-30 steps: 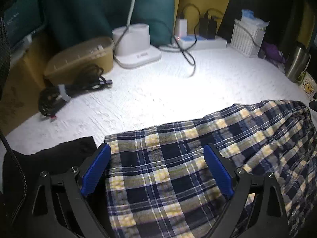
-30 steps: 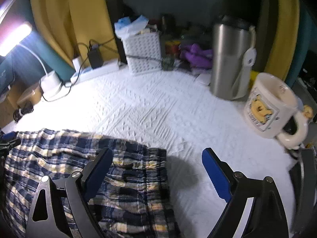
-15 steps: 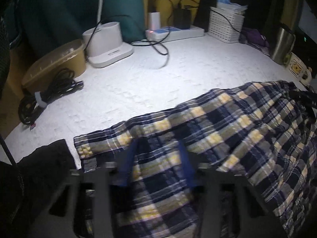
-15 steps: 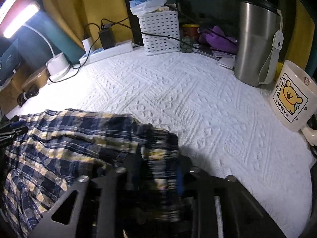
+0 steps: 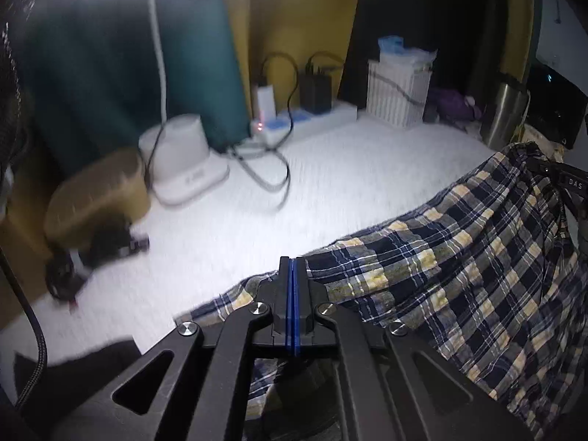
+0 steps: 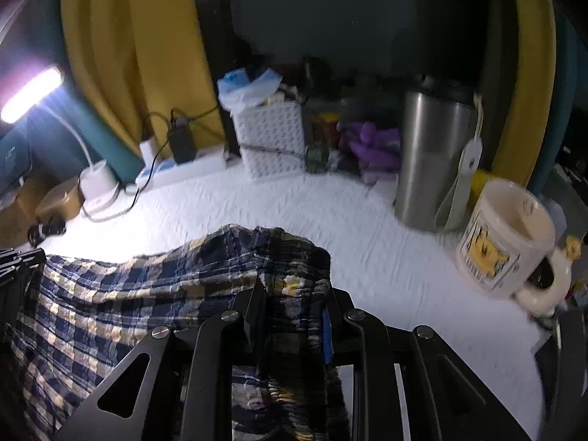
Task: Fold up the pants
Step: 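Lower both grippers and pinch the plaid pants' waistband edge with each gripper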
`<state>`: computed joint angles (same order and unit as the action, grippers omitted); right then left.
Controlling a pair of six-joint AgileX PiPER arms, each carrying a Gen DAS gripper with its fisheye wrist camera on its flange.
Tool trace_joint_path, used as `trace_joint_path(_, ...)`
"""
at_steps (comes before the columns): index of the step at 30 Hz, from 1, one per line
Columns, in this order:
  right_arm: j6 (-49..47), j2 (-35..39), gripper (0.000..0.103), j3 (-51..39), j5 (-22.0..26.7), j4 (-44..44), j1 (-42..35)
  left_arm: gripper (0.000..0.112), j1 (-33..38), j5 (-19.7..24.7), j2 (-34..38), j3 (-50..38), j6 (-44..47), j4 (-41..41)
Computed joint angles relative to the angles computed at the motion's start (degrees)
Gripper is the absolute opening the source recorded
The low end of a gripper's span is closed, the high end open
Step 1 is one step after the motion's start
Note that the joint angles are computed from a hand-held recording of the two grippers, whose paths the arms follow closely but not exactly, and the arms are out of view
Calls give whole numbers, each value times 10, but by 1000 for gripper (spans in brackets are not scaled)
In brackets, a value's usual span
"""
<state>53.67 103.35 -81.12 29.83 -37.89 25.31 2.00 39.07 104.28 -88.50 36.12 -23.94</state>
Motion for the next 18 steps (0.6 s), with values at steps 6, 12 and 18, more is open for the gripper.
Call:
trace_joint_path(6,-38,41,23,-68,14,29,-26,0,-8,9,51,-93,-23,16)
trace_joint_path(12,-116,126,23,-153,46,97,-49,0,-21,30,135,-179,-65,62)
trace_joint_path(18,-146,167,23,-181,65,151,-70,0,-13,44,192,-225,-154,151)
